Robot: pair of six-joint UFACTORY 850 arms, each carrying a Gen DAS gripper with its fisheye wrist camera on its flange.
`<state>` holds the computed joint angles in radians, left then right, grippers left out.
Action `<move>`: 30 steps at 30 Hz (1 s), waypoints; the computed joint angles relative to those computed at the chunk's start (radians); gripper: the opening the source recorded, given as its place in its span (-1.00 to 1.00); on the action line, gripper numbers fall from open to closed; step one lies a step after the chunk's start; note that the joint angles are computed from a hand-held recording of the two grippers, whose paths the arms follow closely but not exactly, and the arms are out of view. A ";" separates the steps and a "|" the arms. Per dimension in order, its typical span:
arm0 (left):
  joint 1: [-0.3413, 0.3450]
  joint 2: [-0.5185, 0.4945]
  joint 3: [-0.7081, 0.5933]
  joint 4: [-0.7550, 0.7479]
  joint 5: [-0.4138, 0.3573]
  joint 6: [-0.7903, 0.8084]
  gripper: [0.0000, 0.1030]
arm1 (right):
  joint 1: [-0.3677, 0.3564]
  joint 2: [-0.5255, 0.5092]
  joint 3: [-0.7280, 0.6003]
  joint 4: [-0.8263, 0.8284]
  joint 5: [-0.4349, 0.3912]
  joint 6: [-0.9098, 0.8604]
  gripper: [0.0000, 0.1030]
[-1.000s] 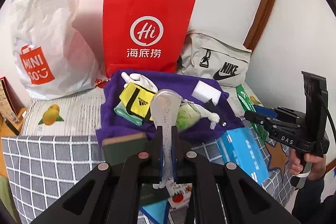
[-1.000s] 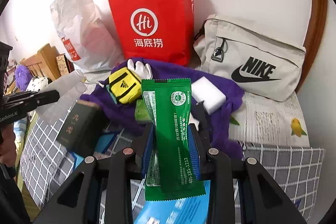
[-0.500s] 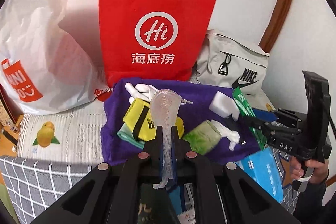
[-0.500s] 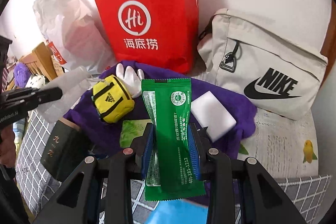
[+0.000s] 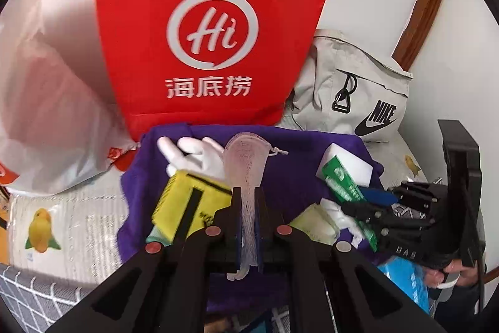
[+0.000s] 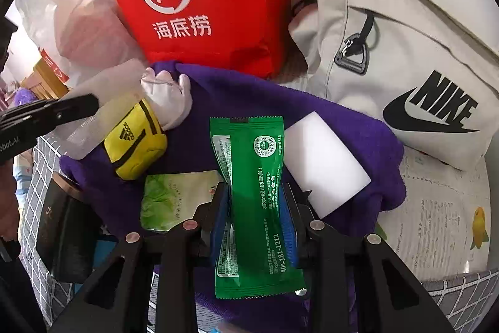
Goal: Organize soft objects
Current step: 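Lower the mesh bag onto the towel with the left gripper while the right lowers the sachet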
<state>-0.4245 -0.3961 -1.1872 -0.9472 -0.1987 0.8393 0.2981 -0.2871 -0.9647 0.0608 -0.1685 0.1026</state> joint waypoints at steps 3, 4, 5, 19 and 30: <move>-0.008 -0.041 -0.033 0.041 -0.021 -0.046 -0.87 | -0.002 -0.016 -0.011 0.017 -0.020 -0.025 -0.37; -0.010 -0.049 -0.038 0.046 -0.024 -0.052 -0.87 | -0.002 -0.022 -0.015 0.026 -0.027 -0.033 -0.37; -0.012 -0.061 -0.047 0.051 -0.030 -0.058 -0.87 | -0.003 -0.029 -0.021 0.036 -0.037 -0.044 -0.37; -0.020 -0.117 -0.095 0.225 -0.063 -0.253 -0.76 | 0.006 -0.054 -0.039 0.002 -0.045 -0.039 -0.28; -0.012 -0.078 -0.074 0.306 -0.064 -0.364 0.00 | -0.001 -0.007 -0.006 -0.072 -0.037 0.064 0.05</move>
